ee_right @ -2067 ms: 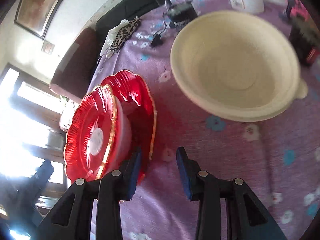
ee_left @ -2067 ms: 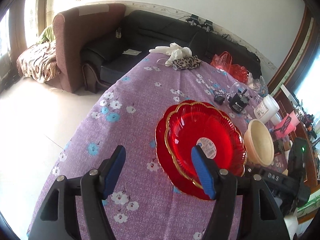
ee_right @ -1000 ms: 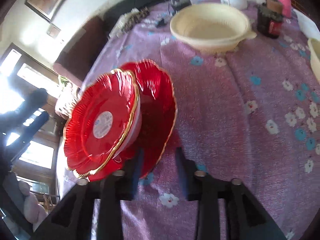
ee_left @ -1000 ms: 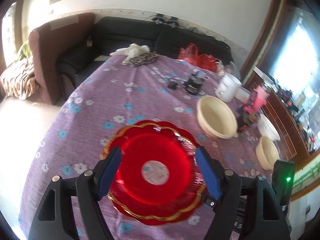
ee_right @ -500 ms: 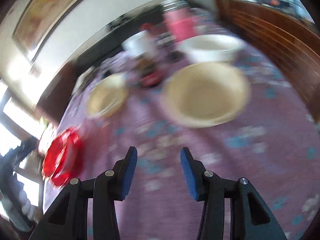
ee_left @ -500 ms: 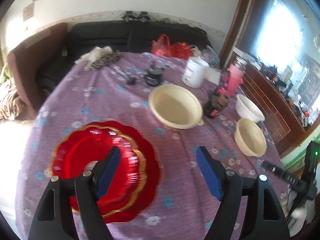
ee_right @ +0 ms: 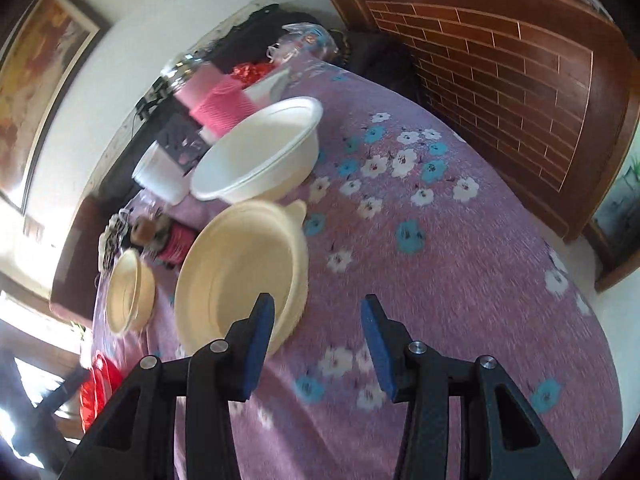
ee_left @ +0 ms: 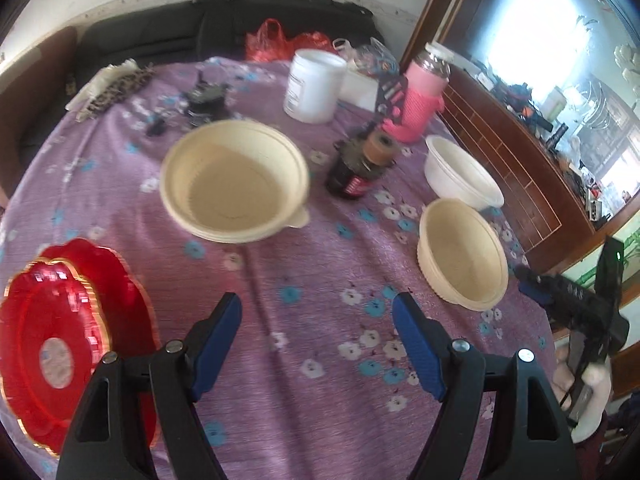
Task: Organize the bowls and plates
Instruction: 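Move the right gripper to the cream paper bowl and grasp its rim, then carry the cream bowl onto the stacked red plates and open the right gripper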
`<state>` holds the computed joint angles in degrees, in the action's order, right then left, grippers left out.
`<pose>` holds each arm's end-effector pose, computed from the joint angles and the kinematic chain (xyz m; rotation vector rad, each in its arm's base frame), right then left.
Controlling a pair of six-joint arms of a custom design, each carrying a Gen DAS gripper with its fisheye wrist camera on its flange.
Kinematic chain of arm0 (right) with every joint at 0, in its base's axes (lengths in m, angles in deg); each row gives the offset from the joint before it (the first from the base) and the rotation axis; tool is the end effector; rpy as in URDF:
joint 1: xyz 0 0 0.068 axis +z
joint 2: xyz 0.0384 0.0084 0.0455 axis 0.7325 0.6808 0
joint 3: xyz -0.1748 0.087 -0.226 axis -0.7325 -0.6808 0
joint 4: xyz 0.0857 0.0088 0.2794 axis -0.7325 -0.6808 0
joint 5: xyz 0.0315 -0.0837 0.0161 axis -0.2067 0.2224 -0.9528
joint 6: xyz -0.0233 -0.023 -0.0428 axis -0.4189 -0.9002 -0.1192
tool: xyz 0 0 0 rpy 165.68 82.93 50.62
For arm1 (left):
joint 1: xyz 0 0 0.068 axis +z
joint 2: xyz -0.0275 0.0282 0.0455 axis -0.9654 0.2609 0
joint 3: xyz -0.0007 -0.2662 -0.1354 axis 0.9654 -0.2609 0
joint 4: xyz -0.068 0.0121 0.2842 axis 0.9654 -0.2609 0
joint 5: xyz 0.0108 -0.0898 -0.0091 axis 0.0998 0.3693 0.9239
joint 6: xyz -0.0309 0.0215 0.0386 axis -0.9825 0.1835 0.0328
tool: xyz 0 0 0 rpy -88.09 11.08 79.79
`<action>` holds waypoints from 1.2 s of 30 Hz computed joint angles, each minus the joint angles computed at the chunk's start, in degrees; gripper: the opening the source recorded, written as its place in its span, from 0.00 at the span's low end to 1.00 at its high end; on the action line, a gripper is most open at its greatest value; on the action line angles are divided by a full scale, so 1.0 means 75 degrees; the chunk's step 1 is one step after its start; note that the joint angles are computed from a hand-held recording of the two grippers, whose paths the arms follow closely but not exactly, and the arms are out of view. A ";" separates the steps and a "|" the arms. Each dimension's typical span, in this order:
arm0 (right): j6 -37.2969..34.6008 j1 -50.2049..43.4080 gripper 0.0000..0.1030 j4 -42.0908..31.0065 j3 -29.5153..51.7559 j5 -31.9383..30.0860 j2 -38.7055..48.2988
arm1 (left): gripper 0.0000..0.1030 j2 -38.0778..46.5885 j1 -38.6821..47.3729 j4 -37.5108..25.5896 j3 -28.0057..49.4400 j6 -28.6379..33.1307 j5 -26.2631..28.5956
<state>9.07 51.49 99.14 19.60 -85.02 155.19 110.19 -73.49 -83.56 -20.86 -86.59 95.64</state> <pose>0.3109 0.0349 0.0721 0.3749 2.5313 0.6176 0.2593 -0.0002 0.1280 -0.1384 2.5624 -0.2796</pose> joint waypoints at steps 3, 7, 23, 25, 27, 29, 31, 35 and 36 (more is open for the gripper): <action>0.0099 -0.0080 0.47 -0.0163 0.0473 -0.0182 0.0505 | 0.75 0.0464 -0.0255 0.0259 0.0108 -0.0228 -0.0120; 0.0136 0.0265 0.47 -0.0330 0.0885 0.0128 0.0917 | 0.75 0.1229 -0.0697 0.0536 0.0516 -0.0505 -0.0279; -0.0015 0.1064 0.17 -0.0475 0.0942 0.1292 0.1097 | 0.71 0.4041 -0.1895 0.0670 0.2470 -0.1284 -0.0517; -0.0008 0.1059 0.16 -0.0379 0.0747 0.1121 0.0920 | 0.70 0.3802 -0.1778 0.0810 0.2179 -0.1238 -0.0332; 0.0048 0.1154 0.16 -0.0306 0.0579 0.1049 0.0748 | 0.70 0.3401 -0.1700 0.0996 0.1743 -0.1223 -0.0295; 0.0109 0.1344 0.16 -0.0265 0.0392 0.1074 0.0493 | 0.69 0.2925 -0.1587 0.1127 0.1268 -0.1226 -0.0284; 0.0216 0.1604 0.16 -0.0278 0.0217 0.1120 0.0194 | 0.69 0.2295 -0.1383 0.1168 0.0737 -0.1241 -0.0259; 0.0540 0.2454 0.16 -0.0397 0.0081 0.1251 -0.0386 | 0.69 0.0785 -0.0699 0.0961 -0.0245 -0.1042 -0.0125; 0.0635 0.2752 0.16 -0.0446 0.0107 0.1317 -0.0508 | 0.69 0.0323 -0.0419 0.0840 -0.0503 -0.0937 -0.0064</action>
